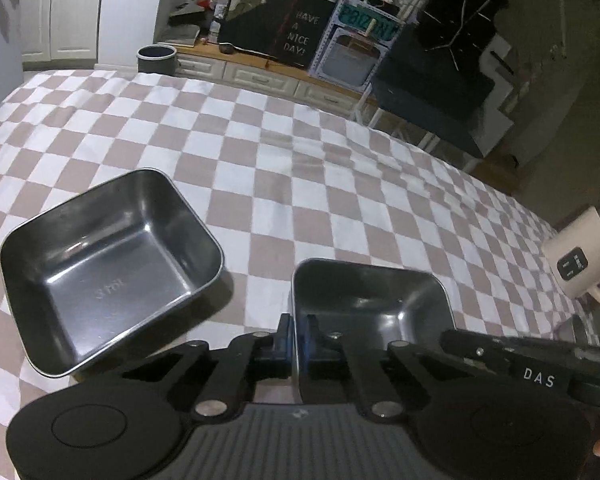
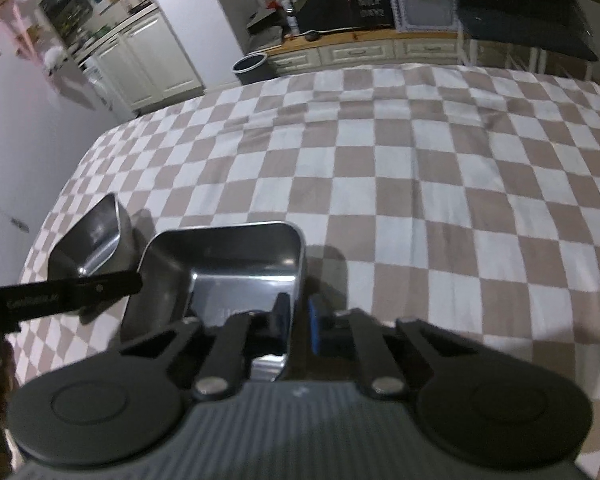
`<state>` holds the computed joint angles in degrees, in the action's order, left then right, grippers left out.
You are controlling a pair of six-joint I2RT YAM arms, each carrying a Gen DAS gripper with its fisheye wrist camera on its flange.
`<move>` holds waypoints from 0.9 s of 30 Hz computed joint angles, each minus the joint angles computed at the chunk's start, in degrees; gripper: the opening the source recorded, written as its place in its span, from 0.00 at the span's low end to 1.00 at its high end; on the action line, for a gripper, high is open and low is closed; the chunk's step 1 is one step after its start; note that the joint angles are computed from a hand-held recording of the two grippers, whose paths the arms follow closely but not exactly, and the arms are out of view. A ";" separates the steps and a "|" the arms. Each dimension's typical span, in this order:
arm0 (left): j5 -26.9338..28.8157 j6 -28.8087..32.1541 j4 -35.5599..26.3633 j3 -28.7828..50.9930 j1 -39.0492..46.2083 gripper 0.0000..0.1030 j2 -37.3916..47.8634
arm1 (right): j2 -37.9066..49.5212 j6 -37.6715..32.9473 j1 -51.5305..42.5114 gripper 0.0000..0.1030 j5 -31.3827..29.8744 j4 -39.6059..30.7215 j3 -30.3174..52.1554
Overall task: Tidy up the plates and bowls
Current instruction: 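Move both grippers to a steel rectangular tray and close on its rim, then lift the steel tray with both grippers and carry it toward the oval steel bowl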
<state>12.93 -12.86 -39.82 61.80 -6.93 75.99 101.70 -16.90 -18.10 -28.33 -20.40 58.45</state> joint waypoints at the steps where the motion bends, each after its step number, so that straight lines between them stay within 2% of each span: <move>1: -0.49 0.35 -0.19 0.20 -0.41 0.04 -0.09 | -0.53 0.04 0.35 0.08 0.59 0.43 -0.50; 4: -1.31 0.49 0.02 0.01 -1.13 0.04 -1.55 | -1.93 -0.01 0.57 0.07 0.88 1.41 -1.57; 13: -1.60 -2.82 -1.91 1.64 -4.77 0.04 -7.77 | -9.02 -4.06 -6.06 0.06 -5.00 -3.10 -3.34; 21: -5.14 -8.88 -1.92 3.88 -16.24 0.04 -11.43 | -12.58 -10.09 -19.17 0.06 -13.36 -12.89 0.20; 27: -9.14 -13.00 -0.79 5.70 -26.30 0.04 -10.73 | -12.23 -16.45 -28.80 0.06 -16.43 -18.93 3.08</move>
<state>3.78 -25.86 -40.61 67.50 -33.23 65.26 89.47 -33.35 -46.90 -44.76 -39.33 61.53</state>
